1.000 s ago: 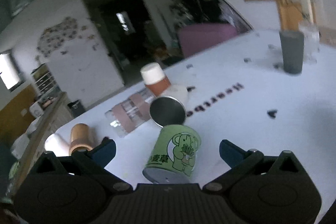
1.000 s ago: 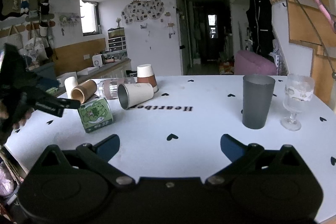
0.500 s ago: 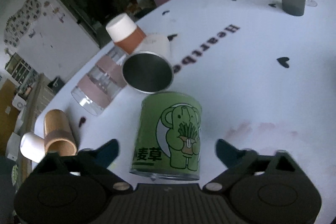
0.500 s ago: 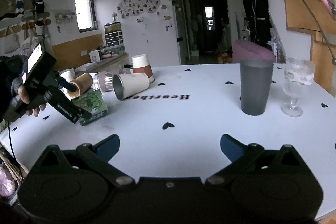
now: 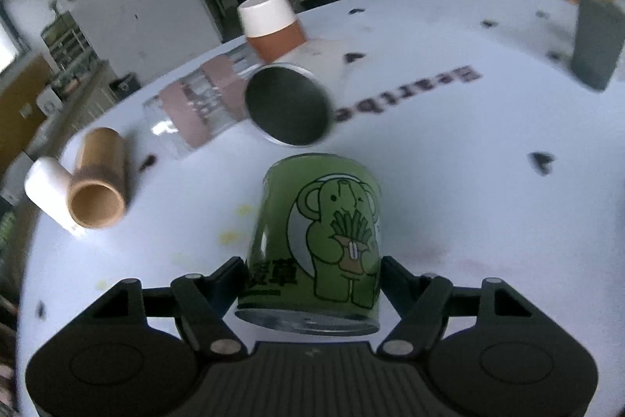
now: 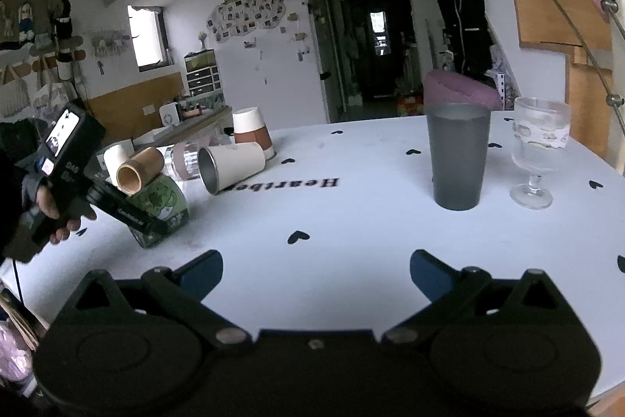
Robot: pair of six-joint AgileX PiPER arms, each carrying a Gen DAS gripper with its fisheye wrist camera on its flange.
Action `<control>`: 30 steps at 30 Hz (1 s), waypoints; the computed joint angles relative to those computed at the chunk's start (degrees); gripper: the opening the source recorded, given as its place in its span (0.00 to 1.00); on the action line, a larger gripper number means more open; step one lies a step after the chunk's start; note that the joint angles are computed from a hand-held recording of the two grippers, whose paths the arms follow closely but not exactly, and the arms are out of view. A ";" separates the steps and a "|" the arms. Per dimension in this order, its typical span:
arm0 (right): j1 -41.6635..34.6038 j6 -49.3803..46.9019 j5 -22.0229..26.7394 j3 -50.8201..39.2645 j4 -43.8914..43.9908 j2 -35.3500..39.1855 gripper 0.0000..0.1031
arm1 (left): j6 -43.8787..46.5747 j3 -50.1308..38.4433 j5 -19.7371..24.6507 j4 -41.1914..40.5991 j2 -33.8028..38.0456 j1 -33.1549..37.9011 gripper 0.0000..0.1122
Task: Flip cup upright
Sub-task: 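Grasp the green tin can around its body with the left gripper, then lift the tin with the left gripper while the right tool approaches it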
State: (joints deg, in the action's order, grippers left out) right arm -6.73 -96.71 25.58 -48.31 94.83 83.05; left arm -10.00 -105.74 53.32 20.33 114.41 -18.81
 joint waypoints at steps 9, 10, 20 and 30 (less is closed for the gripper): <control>-3.75 -0.09 2.12 0.09 1.55 -0.04 1.00 | -10.87 3.87 -5.77 -10.46 -4.93 -6.40 0.67; -4.42 0.02 2.50 0.06 1.71 0.00 1.00 | -12.58 3.70 -5.61 -11.70 -4.72 -7.07 0.67; -10.97 4.79 5.20 -1.17 0.09 -0.87 1.00 | -42.03 10.07 -13.47 -1.11 -5.86 -16.72 0.67; -12.65 29.31 10.18 -12.48 -19.09 4.86 1.00 | -59.44 11.54 -10.38 14.70 -3.40 -25.23 0.67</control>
State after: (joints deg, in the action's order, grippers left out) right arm -19.38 -67.39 35.75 -60.79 75.74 87.91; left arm -69.44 -94.19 42.94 35.03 111.01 -44.04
